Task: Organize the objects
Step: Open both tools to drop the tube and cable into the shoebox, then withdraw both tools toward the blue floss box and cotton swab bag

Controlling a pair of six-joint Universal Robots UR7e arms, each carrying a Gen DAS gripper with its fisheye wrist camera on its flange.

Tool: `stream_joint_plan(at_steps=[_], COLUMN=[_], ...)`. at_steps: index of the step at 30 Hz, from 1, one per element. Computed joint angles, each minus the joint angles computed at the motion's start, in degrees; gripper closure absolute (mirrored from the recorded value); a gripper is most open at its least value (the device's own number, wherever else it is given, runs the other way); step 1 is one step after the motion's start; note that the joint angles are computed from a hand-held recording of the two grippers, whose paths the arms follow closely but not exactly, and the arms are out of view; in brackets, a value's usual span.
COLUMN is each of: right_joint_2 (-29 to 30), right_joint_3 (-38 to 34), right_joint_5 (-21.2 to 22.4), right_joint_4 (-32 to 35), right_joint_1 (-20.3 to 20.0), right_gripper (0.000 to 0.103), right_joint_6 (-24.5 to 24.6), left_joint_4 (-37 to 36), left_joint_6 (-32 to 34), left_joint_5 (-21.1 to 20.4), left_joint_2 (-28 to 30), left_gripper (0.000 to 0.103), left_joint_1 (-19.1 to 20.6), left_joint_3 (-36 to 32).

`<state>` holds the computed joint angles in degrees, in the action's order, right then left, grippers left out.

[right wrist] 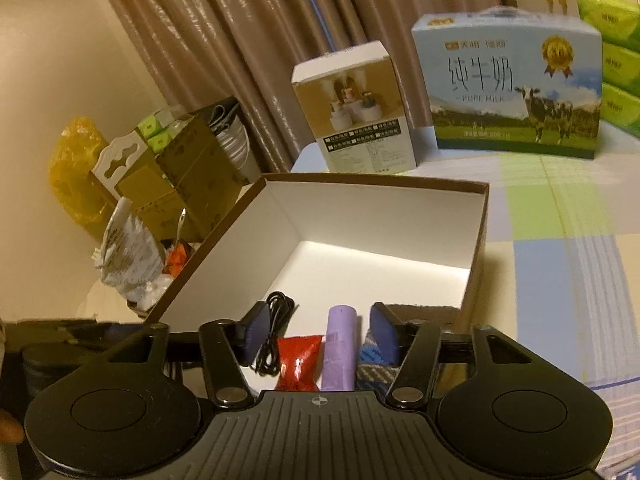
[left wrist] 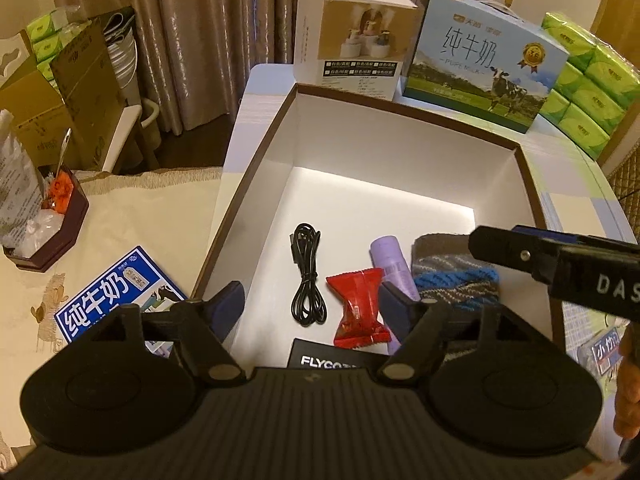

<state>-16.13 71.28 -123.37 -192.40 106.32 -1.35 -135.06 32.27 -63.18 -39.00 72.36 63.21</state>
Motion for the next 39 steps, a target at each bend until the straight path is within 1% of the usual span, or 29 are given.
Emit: stream_joint_plan(at_steps=[3, 5, 6, 9, 12, 16, 18, 24, 30, 39], right_joint_2=[-0.6, -1.1, -1.4, -2.4, -3.5, -4.6, -5.0, -6.4, -7.0, -8.6], right_joint_3=[2.0, 3.4, 4.1, 6.4, 8.9, 11.6, 12.7, 16.1, 19.2, 24.1], right_joint_5=[-1.1, -1.9, -2.3, -3.0, -3.1, -3.3, -3.5, -3.9, -5.4, -6.2], right_joint_4=[-2.7, -4.4, -5.0, -6.6, -7.5, -8.6, -9.0, -8.5, -9.3, -10.2], right_joint_1=[0.9, 1.5, 1.8, 2.7, 3.4, 4.3, 4.8, 6.1, 7.6, 9.1], right_gripper=[0.029, 0.024, 0.020, 0.014, 0.009, 0.007, 0.006, 0.003, 0.002, 0.002], right_joint_6=[-1.8, -3.1, -3.5, -4.4, -4.6, -4.1, -3.6, -1.7, 0.3, 3.2], left_joint_4=[-0.4, -1.4, -1.7, -1.8, -1.7, -2.1, -1.8, -1.8, -1.4, -2.4], left_joint_6=[-0.1, 0.0, 0.0, -0.8, -1.6, -1.8, -2.2, -2.5, -2.9, -3.5], left_joint_5=[-0.4, -0.4, -0.5, -1.0, -1.2, -1.5, -1.4, -1.9, -2.4, -1.6], left_joint_2=[-1.5, -2.6, -3.3, -5.2, -7.3, -10.2, -11.4, -15.5, -19.2, -24.2], left_gripper=[0.030, 0.028, 0.025, 0.024, 0.023, 0.023, 0.019, 0.018, 0.018, 0.018], left_joint_1=[-0.2, -0.4, -0.5, -0.7, -0.9, -1.1, -1.2, -1.3, -1.2, -1.6], left_joint_3=[1.7, 3.3, 4.0, 5.9, 8.3, 11.9, 13.2, 18.1, 22.7, 29.6])
